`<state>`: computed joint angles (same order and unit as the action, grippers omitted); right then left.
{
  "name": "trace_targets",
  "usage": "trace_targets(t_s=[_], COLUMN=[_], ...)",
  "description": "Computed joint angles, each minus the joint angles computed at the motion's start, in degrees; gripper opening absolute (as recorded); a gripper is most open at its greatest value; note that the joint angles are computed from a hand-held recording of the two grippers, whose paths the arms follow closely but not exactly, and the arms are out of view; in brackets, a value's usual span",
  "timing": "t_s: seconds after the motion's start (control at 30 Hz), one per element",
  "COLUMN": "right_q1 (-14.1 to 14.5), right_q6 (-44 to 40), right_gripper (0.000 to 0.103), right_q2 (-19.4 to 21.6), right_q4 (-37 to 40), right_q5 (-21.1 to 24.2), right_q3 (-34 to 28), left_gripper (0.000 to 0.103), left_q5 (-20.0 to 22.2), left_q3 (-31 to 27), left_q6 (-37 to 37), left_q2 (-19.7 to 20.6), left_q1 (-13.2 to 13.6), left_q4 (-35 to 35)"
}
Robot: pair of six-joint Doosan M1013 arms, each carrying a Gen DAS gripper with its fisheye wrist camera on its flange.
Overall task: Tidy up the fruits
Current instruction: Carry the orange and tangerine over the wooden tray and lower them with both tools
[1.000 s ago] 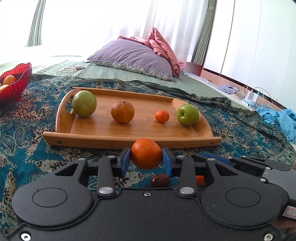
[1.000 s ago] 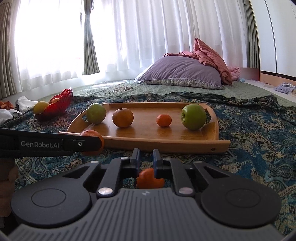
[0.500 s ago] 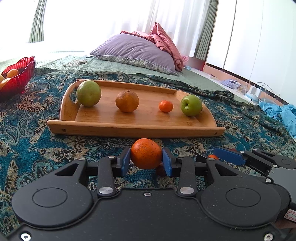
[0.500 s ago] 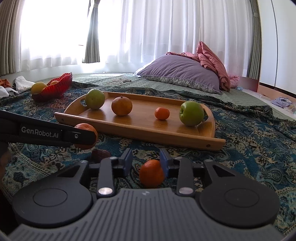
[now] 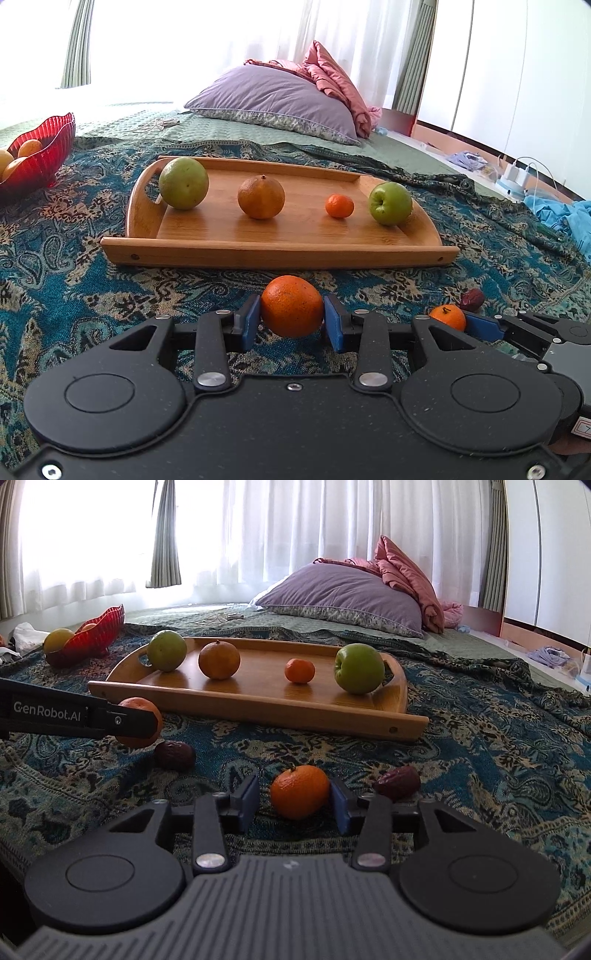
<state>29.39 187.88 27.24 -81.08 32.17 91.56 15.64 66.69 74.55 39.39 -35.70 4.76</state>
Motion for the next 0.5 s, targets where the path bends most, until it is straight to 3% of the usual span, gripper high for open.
trace_targets(t_s=[0.1,0.5], right_q1=[0.12,-0.94], right_q6=[1.28,7.26], right_gripper=[0.038,0.037], right_q2=[0.1,0.18], right_q4=[-1.2,-7.43], right_q5=[0.82,-0.81], right_q3=[0.04,-1.76], left_gripper=[0.035,0.035], left_q5=[0.35,1.13], left_q3=[-0.36,-4.35], left_q6=[-2.52,-9.54], left_q2=[0.15,1.89], left_q1=[-0.1,-0.12], left_q4=[2.74,11.44])
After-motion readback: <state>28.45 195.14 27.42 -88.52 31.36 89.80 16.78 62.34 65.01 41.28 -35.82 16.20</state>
